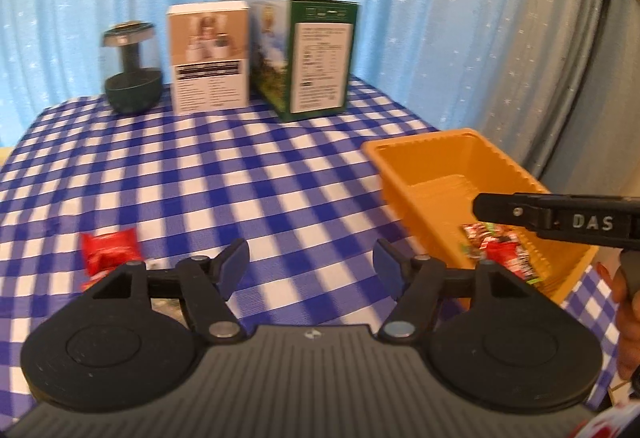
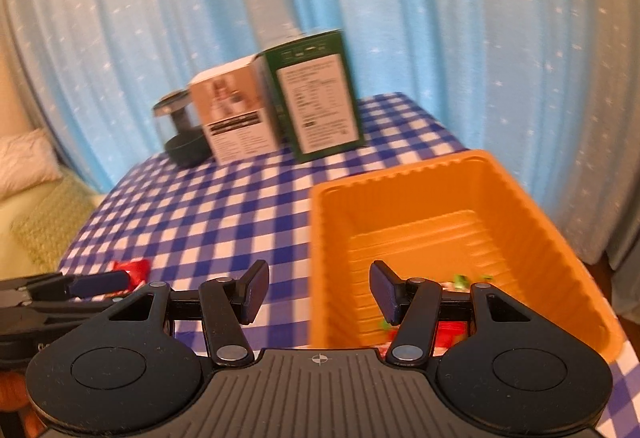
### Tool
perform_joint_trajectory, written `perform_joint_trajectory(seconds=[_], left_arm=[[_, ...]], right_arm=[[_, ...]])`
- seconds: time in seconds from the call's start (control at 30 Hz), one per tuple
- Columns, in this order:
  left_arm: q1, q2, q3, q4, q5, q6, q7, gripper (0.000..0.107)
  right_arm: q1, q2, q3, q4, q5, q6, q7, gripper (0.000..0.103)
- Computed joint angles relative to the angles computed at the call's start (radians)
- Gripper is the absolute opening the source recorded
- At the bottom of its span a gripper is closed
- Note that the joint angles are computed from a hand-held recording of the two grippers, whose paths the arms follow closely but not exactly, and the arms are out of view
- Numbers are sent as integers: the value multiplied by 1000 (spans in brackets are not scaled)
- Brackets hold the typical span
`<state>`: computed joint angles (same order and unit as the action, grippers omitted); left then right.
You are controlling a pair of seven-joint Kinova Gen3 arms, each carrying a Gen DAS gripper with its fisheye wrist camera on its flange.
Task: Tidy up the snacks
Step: 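Move both open tools back to the remaining snacks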
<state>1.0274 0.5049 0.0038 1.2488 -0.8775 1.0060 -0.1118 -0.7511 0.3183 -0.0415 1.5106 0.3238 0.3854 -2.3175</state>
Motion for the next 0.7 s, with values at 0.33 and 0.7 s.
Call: perform_joint_trajectory(seconds=[0.33,0.7], left_arm=[[-11,-109,40,189,-43,91,143,68],[-78,-183,122,316,-49,167,248,69]], right_arm=[[8,57,-81,-71,-68,-4,168,56],[24,171,-175,-201,-190,43,498,56]])
